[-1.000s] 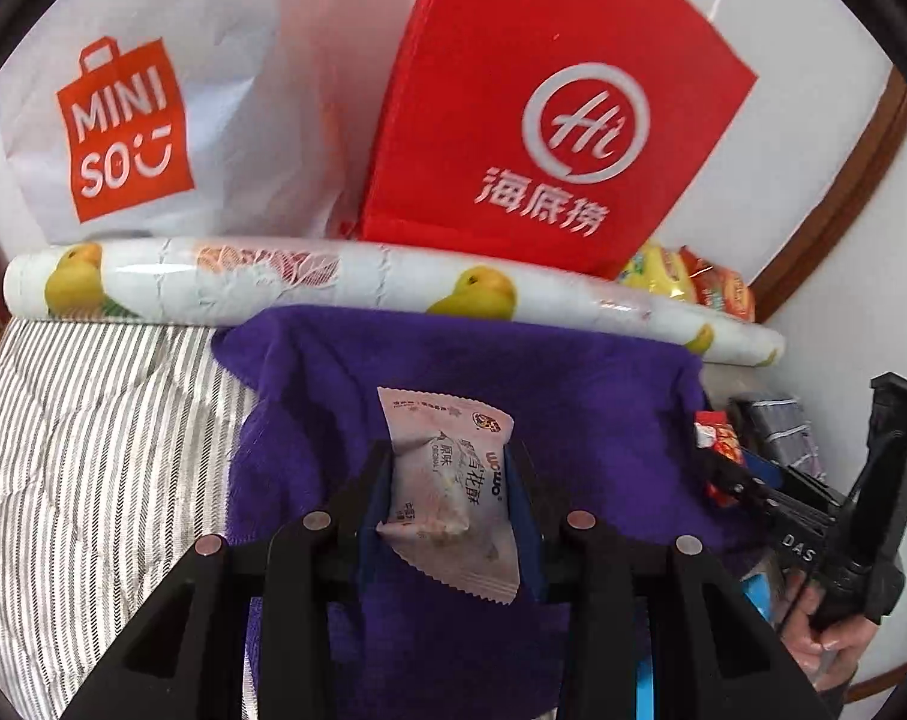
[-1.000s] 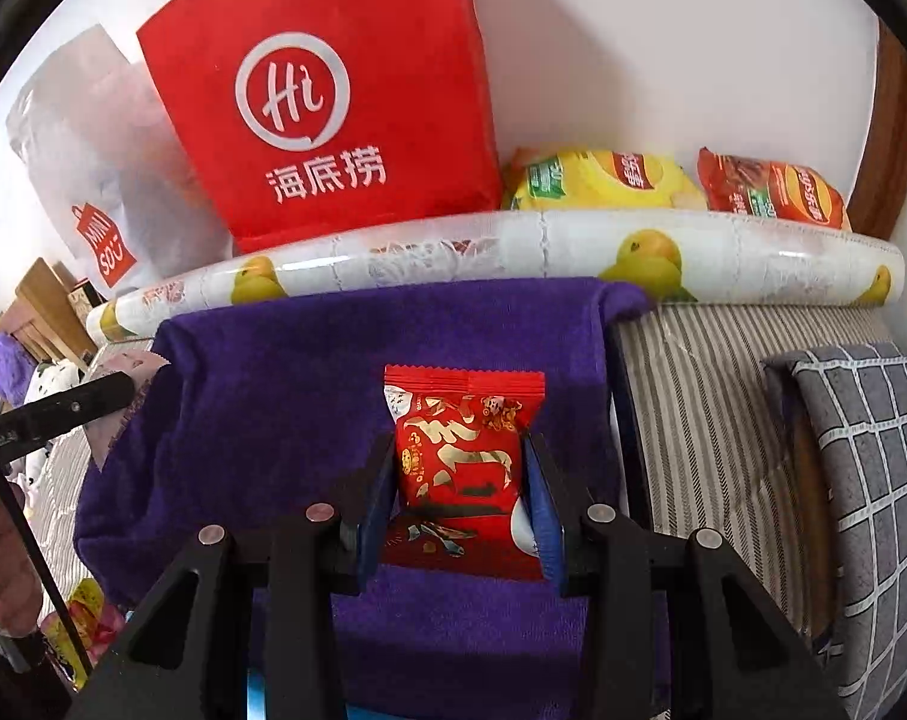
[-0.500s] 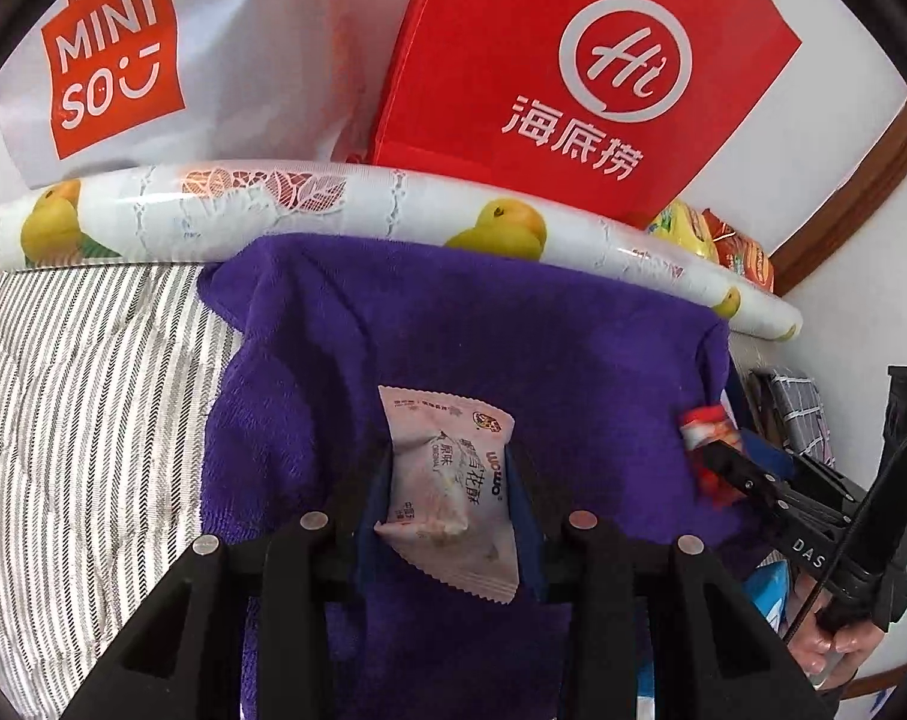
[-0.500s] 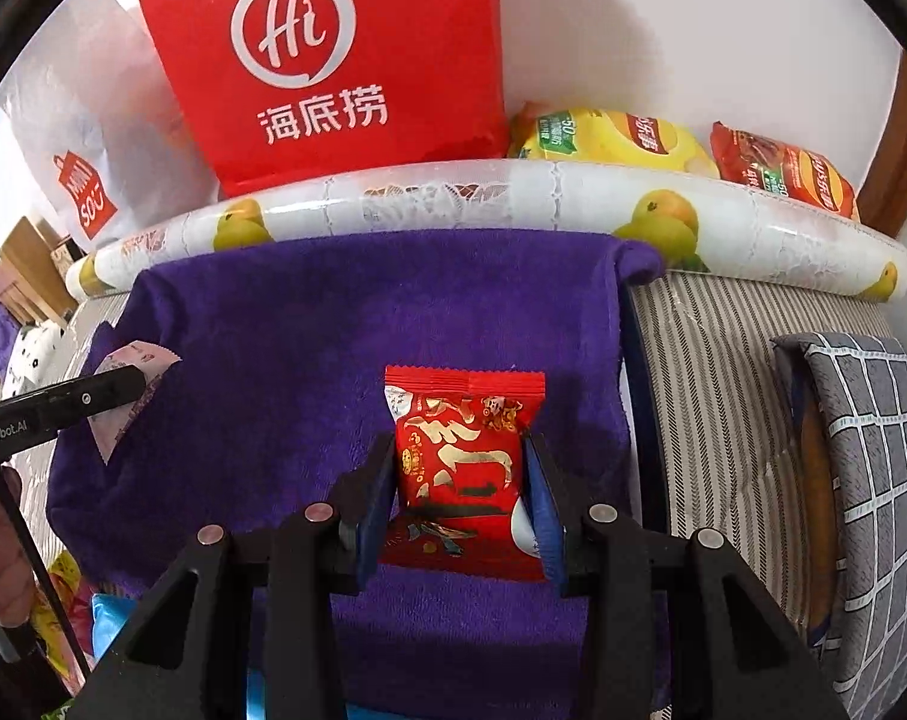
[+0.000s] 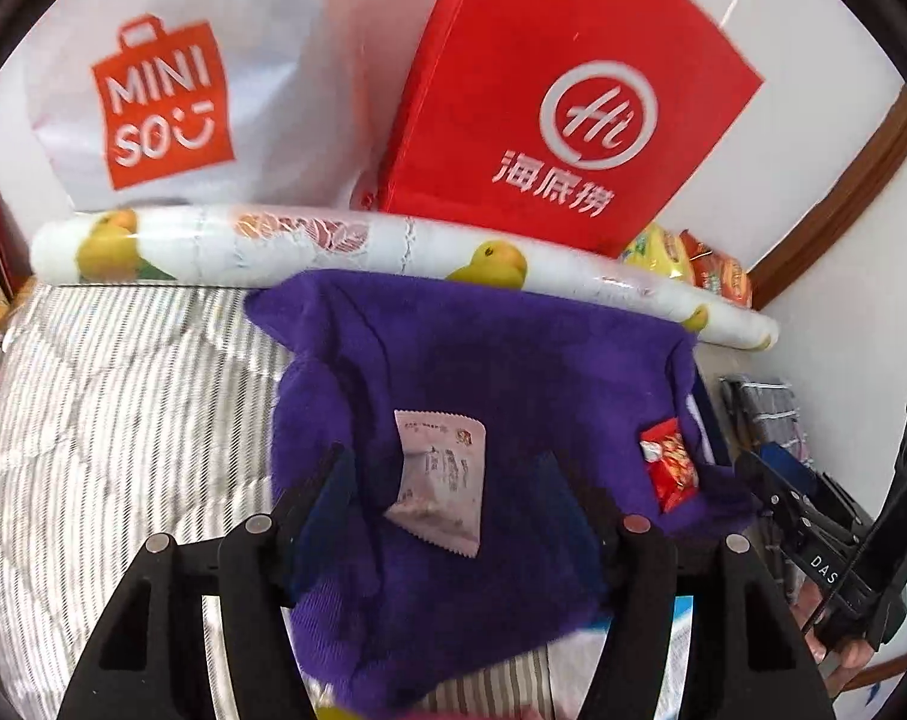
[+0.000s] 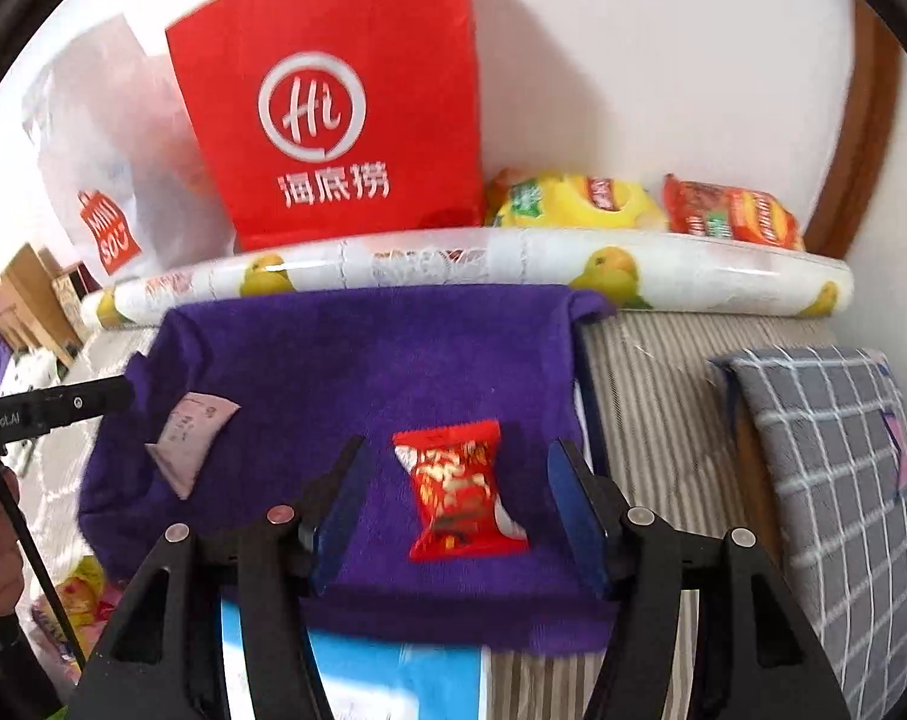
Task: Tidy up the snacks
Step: 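Open the left tool over the purple towel while the right tool releases the red packet, then grasp the pink strawberry candy bag with the right tool while the left tool nears the chips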
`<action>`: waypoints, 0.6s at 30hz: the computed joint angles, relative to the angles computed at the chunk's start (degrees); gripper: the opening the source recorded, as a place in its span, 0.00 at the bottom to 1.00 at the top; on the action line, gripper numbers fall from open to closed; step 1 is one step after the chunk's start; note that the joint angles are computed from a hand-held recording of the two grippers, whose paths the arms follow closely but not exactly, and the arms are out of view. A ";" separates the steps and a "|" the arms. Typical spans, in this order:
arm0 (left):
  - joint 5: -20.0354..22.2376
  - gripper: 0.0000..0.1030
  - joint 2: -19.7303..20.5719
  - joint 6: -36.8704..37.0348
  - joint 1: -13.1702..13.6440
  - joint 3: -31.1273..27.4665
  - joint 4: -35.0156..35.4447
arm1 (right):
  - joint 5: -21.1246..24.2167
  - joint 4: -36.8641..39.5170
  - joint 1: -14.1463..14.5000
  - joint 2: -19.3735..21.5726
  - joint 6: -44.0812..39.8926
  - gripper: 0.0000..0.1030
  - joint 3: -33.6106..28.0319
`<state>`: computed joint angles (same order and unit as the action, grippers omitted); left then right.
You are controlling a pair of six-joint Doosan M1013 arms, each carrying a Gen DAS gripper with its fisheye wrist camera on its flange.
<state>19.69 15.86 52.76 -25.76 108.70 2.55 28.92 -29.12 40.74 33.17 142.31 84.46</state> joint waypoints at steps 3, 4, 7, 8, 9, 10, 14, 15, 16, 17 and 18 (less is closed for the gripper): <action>-0.88 0.61 -2.55 -3.61 -0.59 1.94 3.53 | -0.62 -5.80 1.04 -2.29 7.67 0.59 2.74; -0.94 0.61 -3.39 -5.25 -0.75 2.55 5.26 | -0.83 -7.66 1.50 -3.18 10.06 0.58 3.76; -0.70 0.61 -6.20 -11.91 -1.73 4.56 11.50 | -1.48 -10.74 2.86 -5.26 13.71 0.58 5.97; -0.69 0.61 -7.31 -14.32 -2.16 5.46 13.30 | -1.70 -11.17 3.34 -6.00 14.18 0.58 6.72; -0.56 0.61 -8.01 -15.86 -2.46 6.03 14.28 | -2.02 -11.34 3.86 -6.79 14.58 0.58 7.47; -0.38 0.61 -8.81 -17.34 -2.81 6.72 15.19 | -2.07 -11.41 4.26 -7.28 14.95 0.58 7.94; 0.27 0.61 -11.68 -22.27 -4.60 9.46 19.00 | -2.70 -12.81 6.28 -9.73 18.38 0.51 10.84; 0.00 0.61 -12.41 -23.26 -5.01 10.26 19.64 | -2.85 -12.56 6.87 -10.29 18.71 0.49 11.65; -0.28 0.61 -12.95 -23.80 -5.34 10.87 19.79 | -2.94 -12.56 7.38 -10.71 19.25 0.48 12.41; -0.55 0.61 -13.69 -24.03 -5.64 11.64 19.59 | -3.06 -12.29 7.78 -11.03 19.46 0.48 13.02; -0.79 0.61 -14.21 -24.60 -6.00 12.24 19.77 | -3.16 -11.82 8.19 -11.26 19.44 0.48 13.54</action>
<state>18.90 1.65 28.17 -31.77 120.94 22.32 25.75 -40.94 48.93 21.91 161.75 98.00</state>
